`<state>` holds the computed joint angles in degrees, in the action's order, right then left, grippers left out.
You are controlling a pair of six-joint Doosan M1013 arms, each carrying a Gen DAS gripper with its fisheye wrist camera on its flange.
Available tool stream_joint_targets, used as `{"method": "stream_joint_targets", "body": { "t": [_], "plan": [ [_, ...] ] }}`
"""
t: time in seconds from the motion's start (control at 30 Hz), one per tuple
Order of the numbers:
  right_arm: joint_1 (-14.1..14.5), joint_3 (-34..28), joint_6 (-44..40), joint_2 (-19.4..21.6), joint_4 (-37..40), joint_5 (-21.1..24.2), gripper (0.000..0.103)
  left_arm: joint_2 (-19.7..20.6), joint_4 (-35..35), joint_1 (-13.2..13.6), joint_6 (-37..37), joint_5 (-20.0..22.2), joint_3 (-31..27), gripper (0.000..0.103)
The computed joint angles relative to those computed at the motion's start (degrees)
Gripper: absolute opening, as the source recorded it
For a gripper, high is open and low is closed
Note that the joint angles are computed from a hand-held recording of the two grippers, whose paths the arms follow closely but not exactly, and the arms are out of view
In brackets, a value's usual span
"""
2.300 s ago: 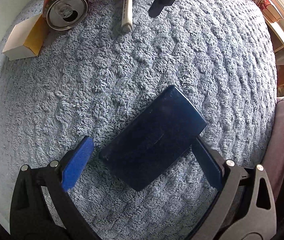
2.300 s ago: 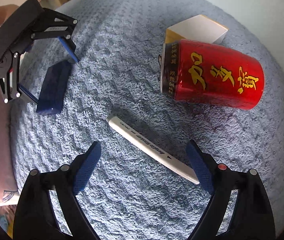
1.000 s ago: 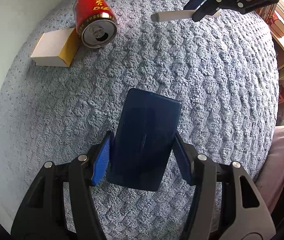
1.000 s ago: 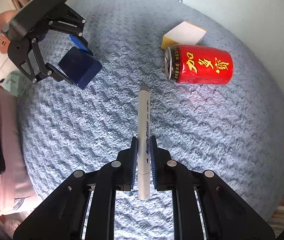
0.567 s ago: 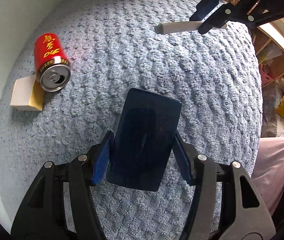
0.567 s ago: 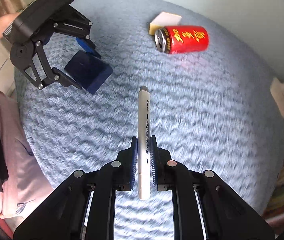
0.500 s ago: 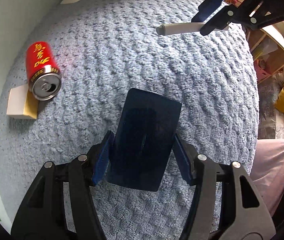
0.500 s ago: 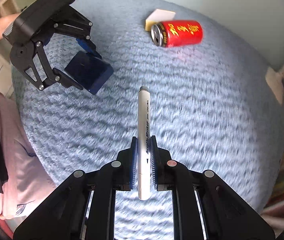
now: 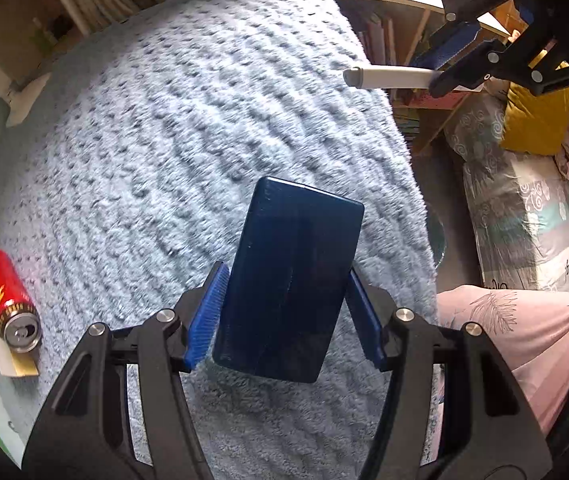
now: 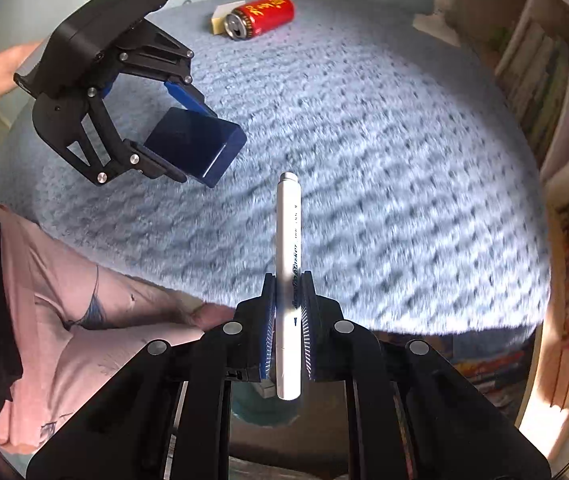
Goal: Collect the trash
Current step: 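Lift the navy box and marker and carry both over the wastebasket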
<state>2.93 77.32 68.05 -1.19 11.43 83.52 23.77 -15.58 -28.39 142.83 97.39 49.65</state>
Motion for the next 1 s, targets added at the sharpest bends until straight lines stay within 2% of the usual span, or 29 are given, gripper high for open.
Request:
{"method": "stream_joint_targets", "body": {
  "t": [0.13,0.47,1.0],
  "plan": [
    [-1.62,4.35,4.51,-4.38,-0.56,-1.43,0.014,0.03,-0.14,-2.67,2.26,0.12,0.24,0.056],
    [-4.62,12.99,12.69,-14.24,-2.21,-2.33,0.014,-3.56,-1.14,-9.43,4.31,-0.08,4.17,0.056],
    [-6.49,25.47,26.14,-26.85,-2.12,-3.65,0.014,-9.79,1.16,-18.52,4.96,-0.62,14.91,0.056]
  ]
}}
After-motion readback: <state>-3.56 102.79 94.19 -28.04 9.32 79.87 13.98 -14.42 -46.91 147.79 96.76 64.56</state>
